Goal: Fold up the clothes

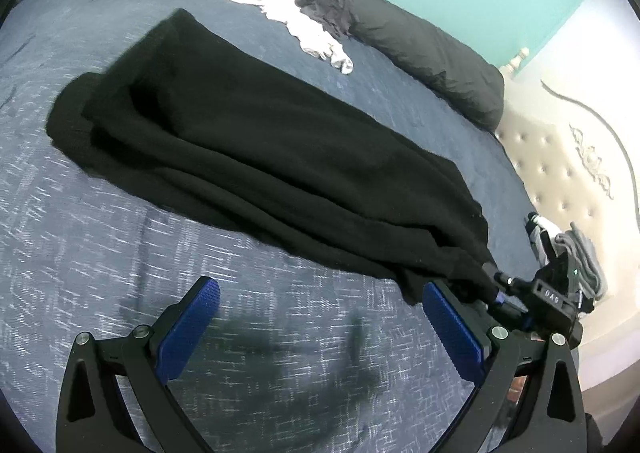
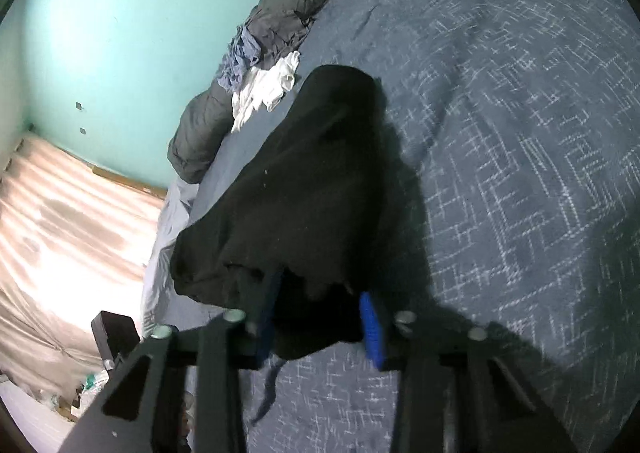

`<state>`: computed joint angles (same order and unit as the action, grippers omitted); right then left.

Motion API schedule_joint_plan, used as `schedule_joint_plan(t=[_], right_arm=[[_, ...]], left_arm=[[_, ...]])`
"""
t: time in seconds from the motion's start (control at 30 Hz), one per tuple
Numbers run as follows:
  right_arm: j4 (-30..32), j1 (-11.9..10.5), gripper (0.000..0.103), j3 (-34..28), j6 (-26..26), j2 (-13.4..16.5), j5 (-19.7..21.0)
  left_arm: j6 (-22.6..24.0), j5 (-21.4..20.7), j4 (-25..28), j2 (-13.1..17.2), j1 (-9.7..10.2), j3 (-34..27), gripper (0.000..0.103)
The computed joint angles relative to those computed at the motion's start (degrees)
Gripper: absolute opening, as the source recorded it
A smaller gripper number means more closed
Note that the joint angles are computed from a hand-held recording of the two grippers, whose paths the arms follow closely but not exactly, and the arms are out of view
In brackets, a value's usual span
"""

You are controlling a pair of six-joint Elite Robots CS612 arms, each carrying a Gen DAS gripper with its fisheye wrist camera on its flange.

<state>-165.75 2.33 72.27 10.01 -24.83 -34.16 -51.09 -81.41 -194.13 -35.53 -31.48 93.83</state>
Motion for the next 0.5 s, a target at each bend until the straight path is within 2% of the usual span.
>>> schedule_joint_plan(t=[0.17, 0.33, 0.5], right_arm=[[-2.7, -0.1, 0.016, 2.4, 5.1, -1.3, 0.5], [-6.5, -0.1, 0.015, 8.5, 9.4, -5.0, 1.5], [-6.0, 0.2, 0.015, 15.8, 6.8, -9.5, 0.1]], left_arm=[[-1.7, 1.0, -2.6, -1.2, 0.24, 2.3, 0.103], [-1.5, 1.6, -4.7, -2.5, 0.37, 4.4, 0.103], [-2.2, 3.0, -6.9, -3.9, 0.27, 7.3, 0.103]])
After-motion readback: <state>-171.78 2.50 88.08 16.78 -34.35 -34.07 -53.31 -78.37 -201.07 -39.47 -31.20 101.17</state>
